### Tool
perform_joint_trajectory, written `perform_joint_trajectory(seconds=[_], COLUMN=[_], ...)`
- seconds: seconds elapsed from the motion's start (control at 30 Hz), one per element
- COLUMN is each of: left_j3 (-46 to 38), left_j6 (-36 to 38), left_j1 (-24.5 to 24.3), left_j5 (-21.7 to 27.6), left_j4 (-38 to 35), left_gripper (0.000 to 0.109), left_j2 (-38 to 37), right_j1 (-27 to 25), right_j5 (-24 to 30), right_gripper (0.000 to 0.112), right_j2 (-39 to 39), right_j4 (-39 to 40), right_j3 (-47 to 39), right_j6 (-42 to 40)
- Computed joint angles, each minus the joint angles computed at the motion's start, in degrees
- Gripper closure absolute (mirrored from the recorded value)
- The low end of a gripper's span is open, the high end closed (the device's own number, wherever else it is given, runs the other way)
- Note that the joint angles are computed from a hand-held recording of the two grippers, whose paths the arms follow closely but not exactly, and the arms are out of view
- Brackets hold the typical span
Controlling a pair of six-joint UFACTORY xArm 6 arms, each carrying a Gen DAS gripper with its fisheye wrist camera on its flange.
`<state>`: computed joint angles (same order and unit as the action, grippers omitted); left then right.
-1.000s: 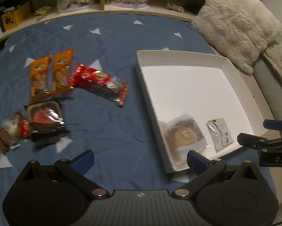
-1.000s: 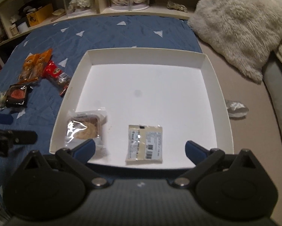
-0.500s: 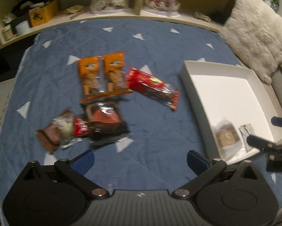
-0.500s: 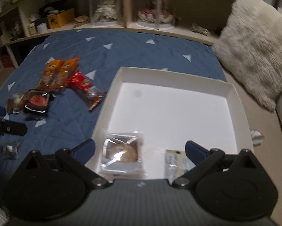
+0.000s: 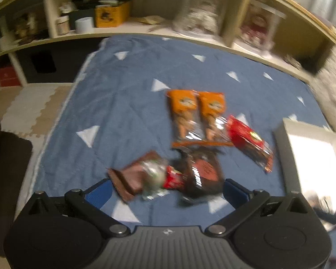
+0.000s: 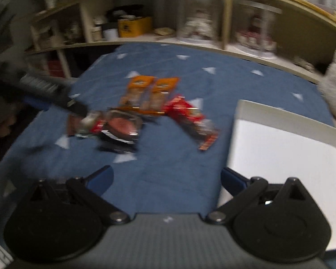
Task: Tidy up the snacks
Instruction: 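Move both tools back to the snack pile, then grasp the clear bag with brown treat with the right tool while the left grasps the green-printed candy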
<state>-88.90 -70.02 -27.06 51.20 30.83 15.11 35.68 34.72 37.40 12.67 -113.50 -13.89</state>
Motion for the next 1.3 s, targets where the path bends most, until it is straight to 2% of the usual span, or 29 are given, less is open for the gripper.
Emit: perform_joint_trajectory(seconds=[0.2,0.33,0.5,0.63,0.73,0.8,0.9,0.97,1.03,1.2,1.3], left_j3=[3.83,5.26,6.09,7.86,8.67,8.55,7.20,6.01,4.81,0.58,0.38], left_j6=[-4.45,-5.55,-5.06,-8.88,-11.11,-12.49,-13.20,-13.18,-12.94,-10.50,-11.01], left_j1=[2.52,3.41,4.20,5.51,6.46,6.71,6.50,6.18,5.79,4.94,4.95], left_j5=[-1.69,-3.95,-6.89,-8.83,-10.12,-11.13,-12.56,-12.99,-13.30,-9.14,-8.42], left_j4=[1.42,1.44,0.17,-2.18,-3.53,-4.04,-4.63,-4.94,-5.23,-6.73,-6.11], left_gripper=[0.006,0.006,0.006,0.006,0.007,0.010,0.022,0.035,0.039,0.050,0.053], left_j2=[-1.47,-1.41,-0.88,-0.98,-0.64,-0.09,1.11,2.02,3.07,6.49,6.93], right_j1=[3.12,5.36,6.37,7.11,6.66,6.90,7.28,7.59,7.75,7.48,7.28], right_j5=[-0.79,-6.90,-4.17,-4.43,-1.23,-0.56,-0.76,-0.64,-0.61,0.39,1.02], right_gripper=[0.010,0.010,0.010,0.010,0.020,0.026,0.035,0.046,0.052,0.059,0.064], right_j2=[2.07,2.38,3.30,4.38,5.39,5.93,5.80,5.53,5.44,5.54,5.65], right_j4=[8.05,11.41,14.82,16.52,21.57,20.84,20.85,20.86,20.74,21.28,21.46], right_j3=[-0.61,2.58,2.66,2.58,0.81,0.07,0.37,0.81,1.11,0.73,0.29], right_j6=[-4.23,-6.28,-9.51,-9.48,-11.49,-10.87,-12.22,-13.21,-13.73,-13.88,-13.66])
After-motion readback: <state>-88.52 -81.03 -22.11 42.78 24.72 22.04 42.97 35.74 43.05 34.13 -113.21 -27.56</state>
